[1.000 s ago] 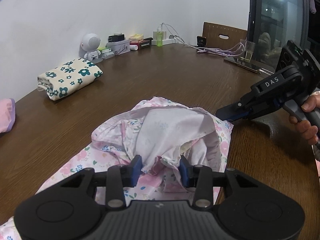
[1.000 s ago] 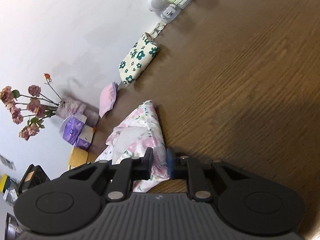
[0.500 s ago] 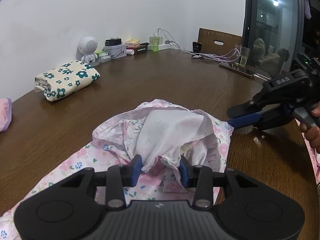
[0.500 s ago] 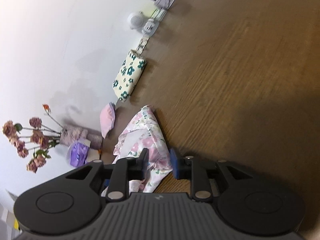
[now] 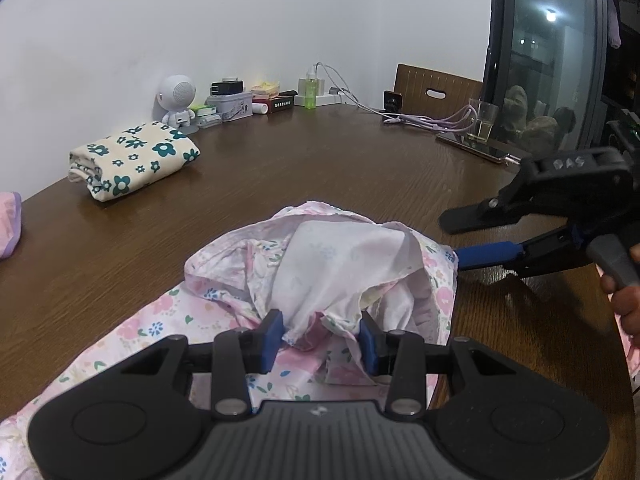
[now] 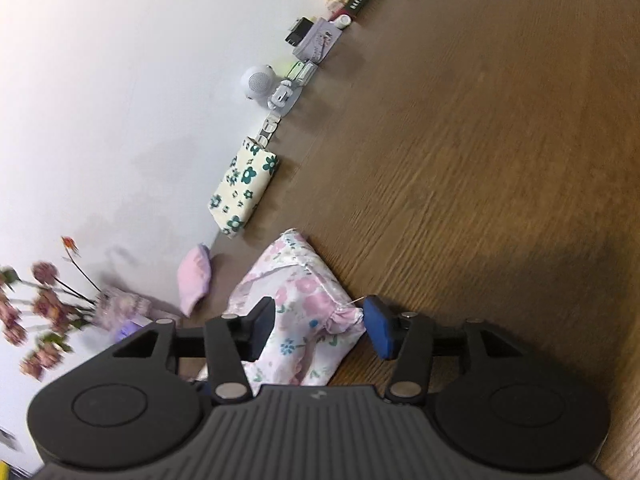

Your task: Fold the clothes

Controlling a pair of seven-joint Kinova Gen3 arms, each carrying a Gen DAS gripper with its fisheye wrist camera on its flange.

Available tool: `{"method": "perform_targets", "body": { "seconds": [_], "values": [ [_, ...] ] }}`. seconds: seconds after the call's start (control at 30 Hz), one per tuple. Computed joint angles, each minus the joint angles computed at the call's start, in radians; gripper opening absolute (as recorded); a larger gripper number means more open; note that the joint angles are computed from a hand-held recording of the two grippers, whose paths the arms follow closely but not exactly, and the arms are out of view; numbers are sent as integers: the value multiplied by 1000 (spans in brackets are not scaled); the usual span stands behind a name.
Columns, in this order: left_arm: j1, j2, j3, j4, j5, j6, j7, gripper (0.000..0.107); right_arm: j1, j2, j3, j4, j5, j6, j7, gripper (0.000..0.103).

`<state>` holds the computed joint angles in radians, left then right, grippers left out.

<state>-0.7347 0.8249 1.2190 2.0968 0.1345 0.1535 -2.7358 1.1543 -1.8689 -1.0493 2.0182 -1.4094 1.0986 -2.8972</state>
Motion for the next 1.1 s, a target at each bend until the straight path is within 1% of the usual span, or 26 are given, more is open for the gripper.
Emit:
{"method": "perform_targets", "body": {
  "seconds": [0.1, 0.17, 0.23, 0.33, 0.37, 0.4, 0.43, 0.57, 0.83, 0.93, 1.1],
  "values": [
    [-2, 7, 1, -6, 0, 11, -3, 38, 17, 9, -3, -28, 19, 8, 16, 46],
    [-2, 7, 1, -7, 4, 11, -6, 38, 14, 9, -5, -23, 16, 7, 16, 40],
    [-3, 7, 1, -4, 6, 8, -9, 38, 8, 4, -11, -9, -8, 1, 16, 28],
    [-4, 8, 2, -3, 7, 7, -10, 38, -1, -6, -13, 0, -22, 5, 14, 19],
    [-5, 8, 3, -2, 8, 6, -10, 38, -2, -6, -13, 1, -25, 6, 26, 18],
    [-5, 8, 3, -1, 8, 5, -10, 38, -3, -5, -12, 3, -28, 7, 37, 12],
    [-5, 9, 3, 0, 8, 3, -9, 38, -5, -5, -10, 5, -32, 3, 61, 10],
    [-4, 6, 4, 4, 6, -4, -4, 38, 7, 17, -3, -17, -13, -3, 168, 10],
    [-8, 7, 8, 11, -11, -14, 11, 38, 14, 66, -4, -49, 37, -14, 284, 9],
    [-9, 7, 10, 14, -19, -17, 17, 38, 18, 83, -7, -67, 57, -22, 309, 9],
    [-12, 14, 13, 11, -29, -14, 23, 38, 3, 82, -23, -51, 47, -36, 284, 10]
  ]
}}
